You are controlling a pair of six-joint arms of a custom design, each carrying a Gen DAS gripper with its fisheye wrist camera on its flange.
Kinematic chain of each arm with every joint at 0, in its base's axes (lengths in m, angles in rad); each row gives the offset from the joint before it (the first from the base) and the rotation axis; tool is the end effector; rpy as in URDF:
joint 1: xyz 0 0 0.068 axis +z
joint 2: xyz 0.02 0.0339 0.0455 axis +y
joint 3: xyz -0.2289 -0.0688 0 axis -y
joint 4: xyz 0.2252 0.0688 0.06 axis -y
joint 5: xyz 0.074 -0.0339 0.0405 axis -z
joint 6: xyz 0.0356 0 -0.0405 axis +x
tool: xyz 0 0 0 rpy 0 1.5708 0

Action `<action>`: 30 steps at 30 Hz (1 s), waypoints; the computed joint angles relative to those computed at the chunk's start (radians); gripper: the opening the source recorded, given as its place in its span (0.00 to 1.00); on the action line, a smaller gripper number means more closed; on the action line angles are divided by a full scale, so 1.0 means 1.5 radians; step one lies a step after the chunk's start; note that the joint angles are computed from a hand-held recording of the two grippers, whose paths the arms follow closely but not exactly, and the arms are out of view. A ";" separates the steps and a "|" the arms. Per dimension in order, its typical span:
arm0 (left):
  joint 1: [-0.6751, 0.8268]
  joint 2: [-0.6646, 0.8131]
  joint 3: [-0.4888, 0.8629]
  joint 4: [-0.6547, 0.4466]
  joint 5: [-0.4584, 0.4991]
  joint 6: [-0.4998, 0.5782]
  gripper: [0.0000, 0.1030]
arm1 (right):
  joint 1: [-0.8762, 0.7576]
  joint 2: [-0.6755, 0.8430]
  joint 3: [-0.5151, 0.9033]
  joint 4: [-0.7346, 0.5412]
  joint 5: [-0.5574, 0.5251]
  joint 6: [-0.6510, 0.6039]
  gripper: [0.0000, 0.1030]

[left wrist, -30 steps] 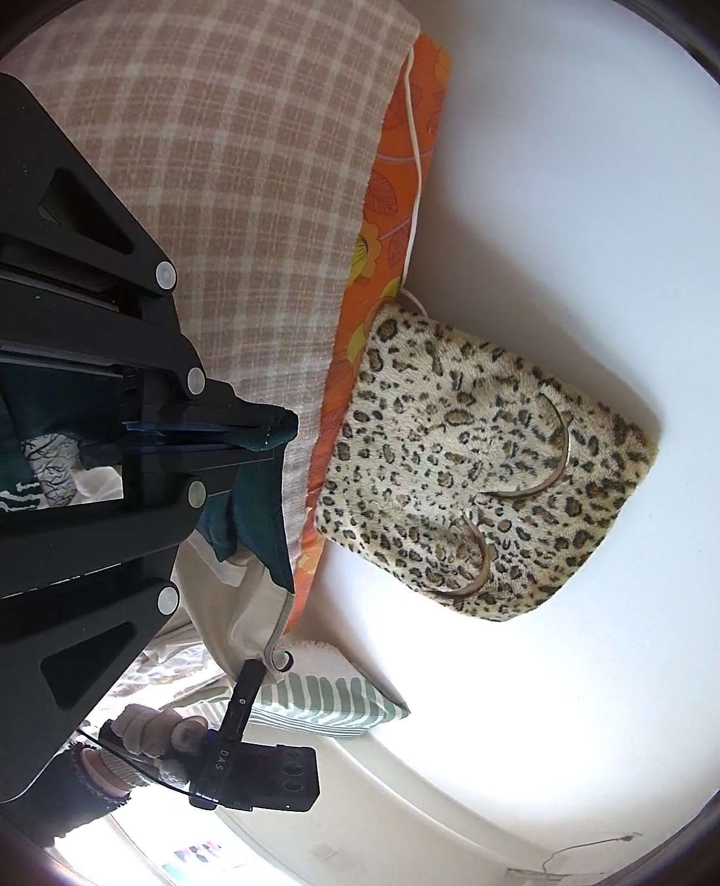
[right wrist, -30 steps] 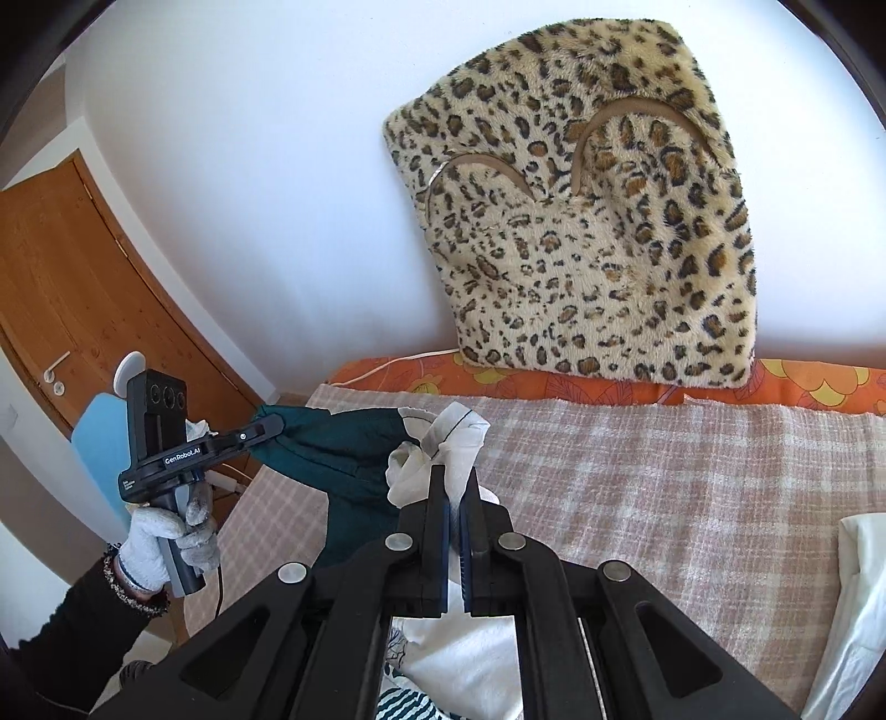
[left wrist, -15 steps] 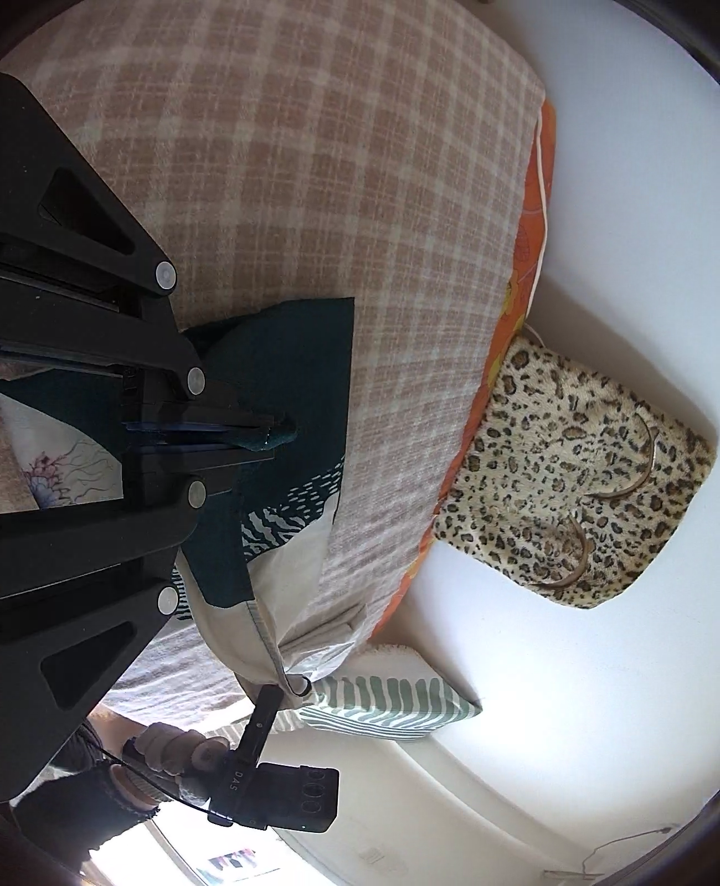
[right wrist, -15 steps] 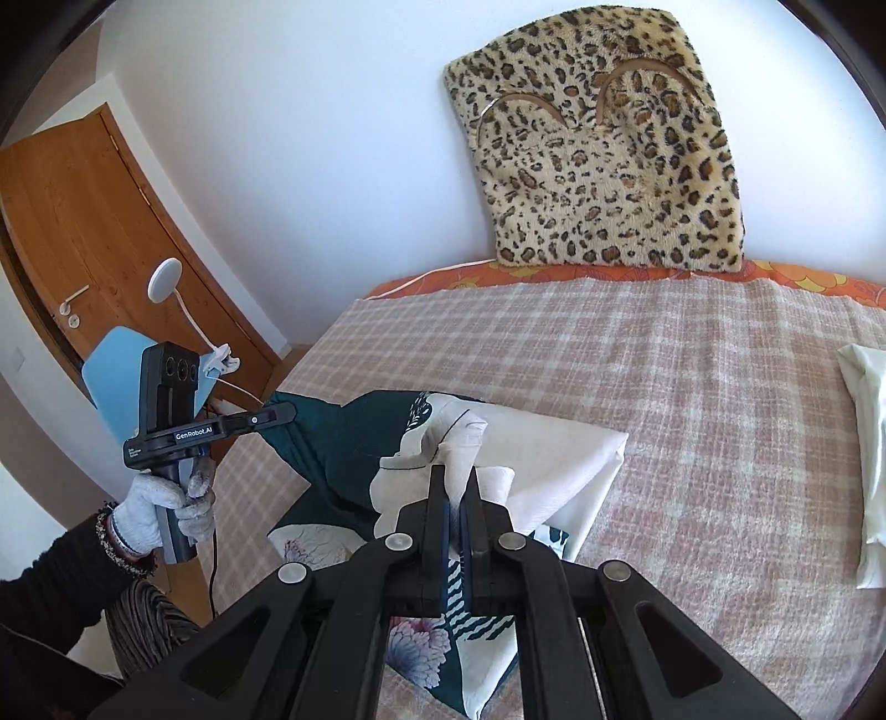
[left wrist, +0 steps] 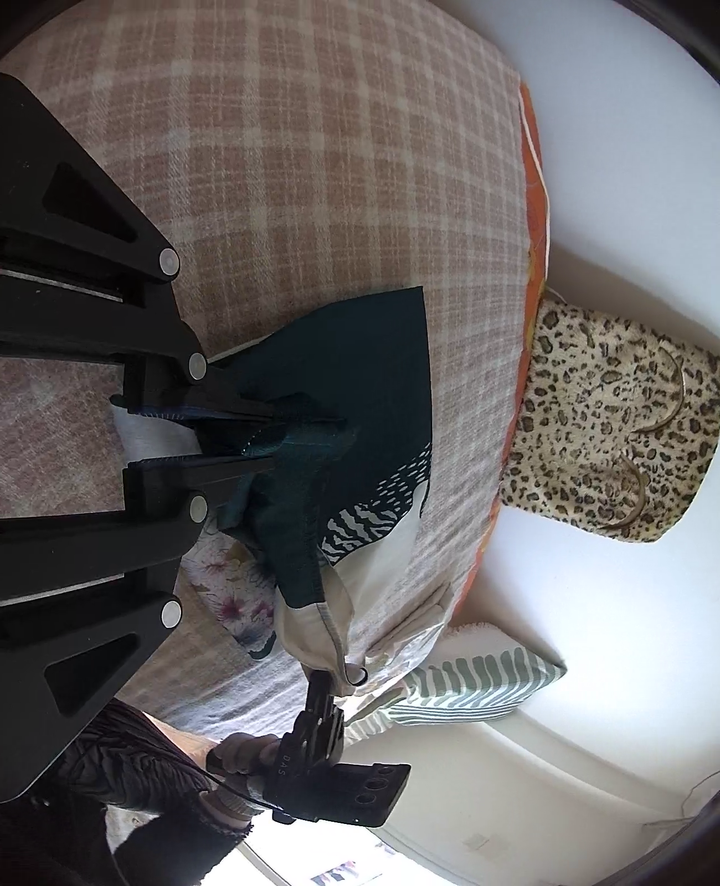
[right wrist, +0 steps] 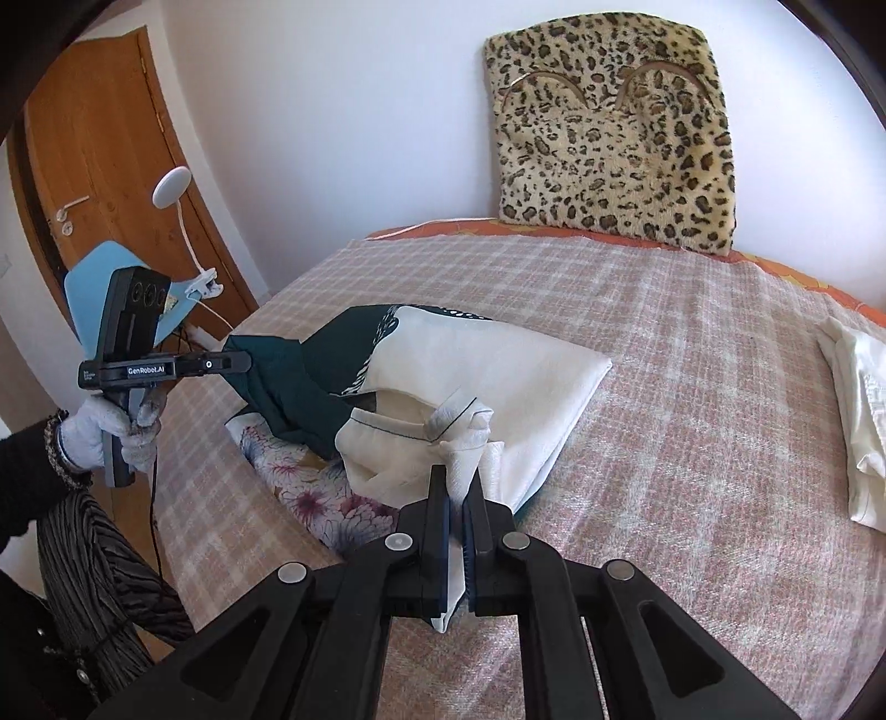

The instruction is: Fold small clothes

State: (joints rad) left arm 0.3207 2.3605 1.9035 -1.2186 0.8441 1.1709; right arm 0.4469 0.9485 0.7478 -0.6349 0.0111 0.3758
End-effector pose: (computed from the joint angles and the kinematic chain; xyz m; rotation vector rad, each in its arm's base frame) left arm 0.3888 0.1011 0.1320 0.9735 2.2926 -0.9099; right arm 0.1740 0.0829 0.2321 -0.0815 2.4376 0.3632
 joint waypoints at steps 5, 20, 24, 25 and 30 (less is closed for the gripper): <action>0.047 -0.043 -0.053 -0.037 -0.045 0.137 0.13 | 0.118 -0.026 0.017 -0.083 0.083 -0.049 0.21; -0.014 -0.121 -0.148 0.050 -0.011 0.057 0.13 | 0.116 0.009 0.010 0.007 0.070 0.029 0.29; -0.057 -0.125 -0.202 0.116 -0.091 0.035 0.13 | 0.143 0.091 0.036 0.017 0.072 0.014 0.29; -0.057 -0.124 -0.214 0.133 -0.120 0.039 0.13 | 0.149 0.103 0.040 0.013 0.060 0.008 0.29; -0.002 -0.092 -0.172 0.082 -0.138 0.093 0.13 | 0.161 0.071 0.032 -0.019 0.010 -0.023 0.28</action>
